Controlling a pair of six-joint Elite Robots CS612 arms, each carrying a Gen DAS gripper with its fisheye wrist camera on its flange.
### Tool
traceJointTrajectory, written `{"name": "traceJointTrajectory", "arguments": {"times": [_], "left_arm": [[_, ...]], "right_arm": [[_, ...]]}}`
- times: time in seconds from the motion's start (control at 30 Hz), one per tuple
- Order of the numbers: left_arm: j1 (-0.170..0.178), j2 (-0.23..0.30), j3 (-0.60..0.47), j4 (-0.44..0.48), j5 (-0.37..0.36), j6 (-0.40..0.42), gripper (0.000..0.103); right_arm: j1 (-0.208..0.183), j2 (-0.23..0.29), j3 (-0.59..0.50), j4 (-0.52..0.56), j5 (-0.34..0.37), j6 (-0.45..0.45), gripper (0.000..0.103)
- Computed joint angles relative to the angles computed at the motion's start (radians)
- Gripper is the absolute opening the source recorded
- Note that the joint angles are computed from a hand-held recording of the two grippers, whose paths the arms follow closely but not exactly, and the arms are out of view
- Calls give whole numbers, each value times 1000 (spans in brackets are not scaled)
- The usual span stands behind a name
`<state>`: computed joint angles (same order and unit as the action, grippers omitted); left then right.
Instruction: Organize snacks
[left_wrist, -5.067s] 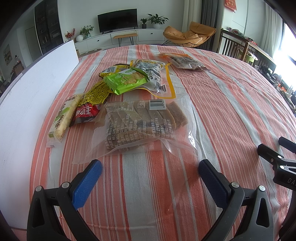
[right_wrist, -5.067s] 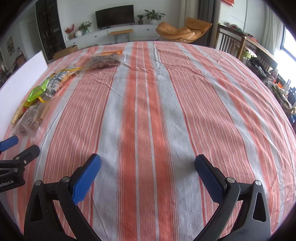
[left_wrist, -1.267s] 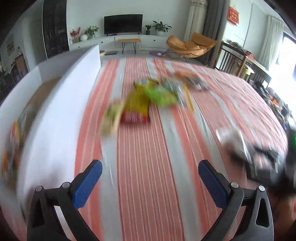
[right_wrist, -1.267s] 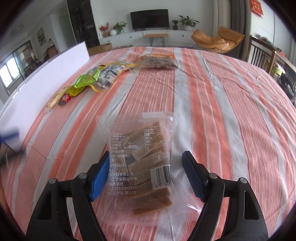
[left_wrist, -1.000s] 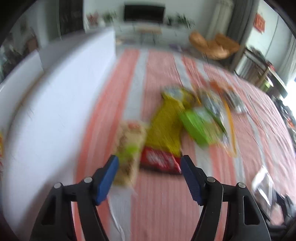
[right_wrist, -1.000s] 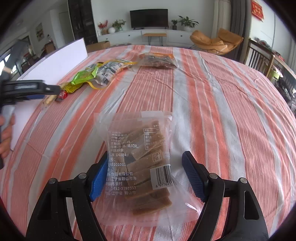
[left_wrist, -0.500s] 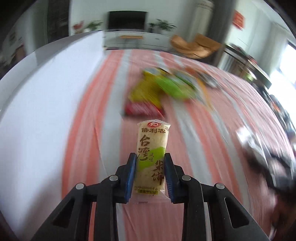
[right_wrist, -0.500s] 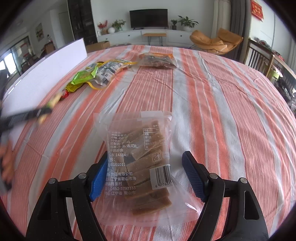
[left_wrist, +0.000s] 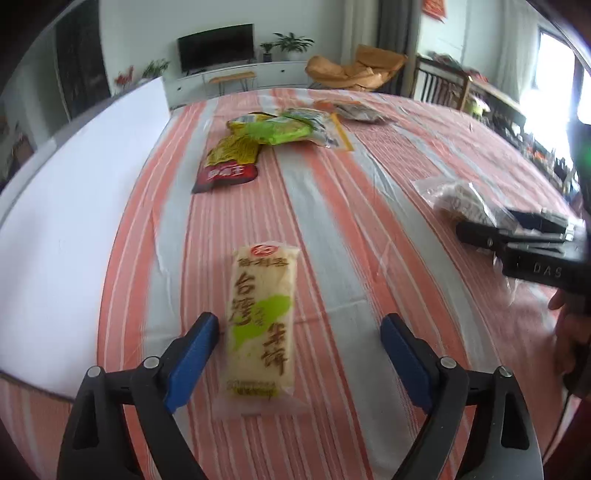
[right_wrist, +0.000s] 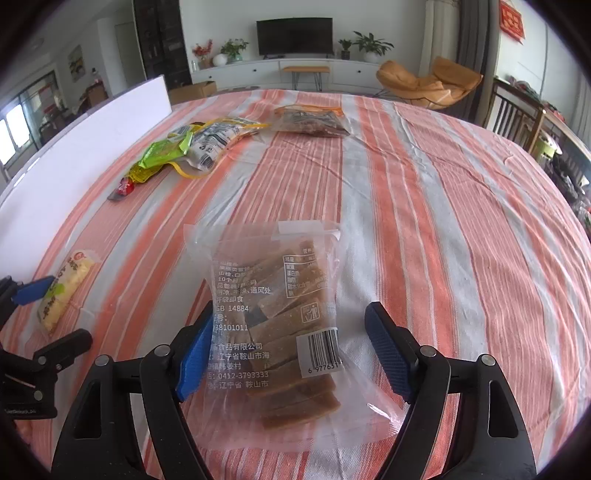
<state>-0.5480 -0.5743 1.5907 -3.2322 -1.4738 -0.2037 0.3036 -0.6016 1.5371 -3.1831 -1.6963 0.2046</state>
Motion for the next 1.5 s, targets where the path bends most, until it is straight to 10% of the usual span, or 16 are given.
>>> {"name": "traceJointTrajectory", "arguments": {"times": [0.33, 0.47, 0.53, 0.6, 0.63, 0.9, 0.97, 1.0, 1.07, 1.5], "left_arm": [[60, -11, 39, -82, -172, -73, 90], [46, -15, 17, -12, -121, -82, 89], [28, -17, 4, 35, -41, -65, 78], [15, -20, -2, 63, 33, -40, 32], [18, -21, -6, 71, 25, -32, 29], [55, -51, 43, 25, -113, -97, 29], [51, -65, 67, -10, -115, -98, 29], [49, -74, 80, -28, -117, -96, 29], [47, -98, 111, -70, -118, -91, 29], [191, -194, 139, -114, -50, -168, 29]], "right_arm": [[0, 0, 1, -1, 1, 1, 81], [-3, -1, 4, -9, 13, 7, 81], [-4, -1, 5, -11, 17, 8, 81], [-4, -1, 5, -9, 17, 7, 83], [-4, -2, 5, -7, 18, 9, 84], [-23, -47, -73, 378, 147, -66, 89], [-14, -42, -105, 445, 107, -94, 81], [-12, -41, -113, 460, 99, -99, 54], [-13, -46, -116, 487, 101, -72, 52], [38, -93, -178, 295, 373, 59, 52]]}}
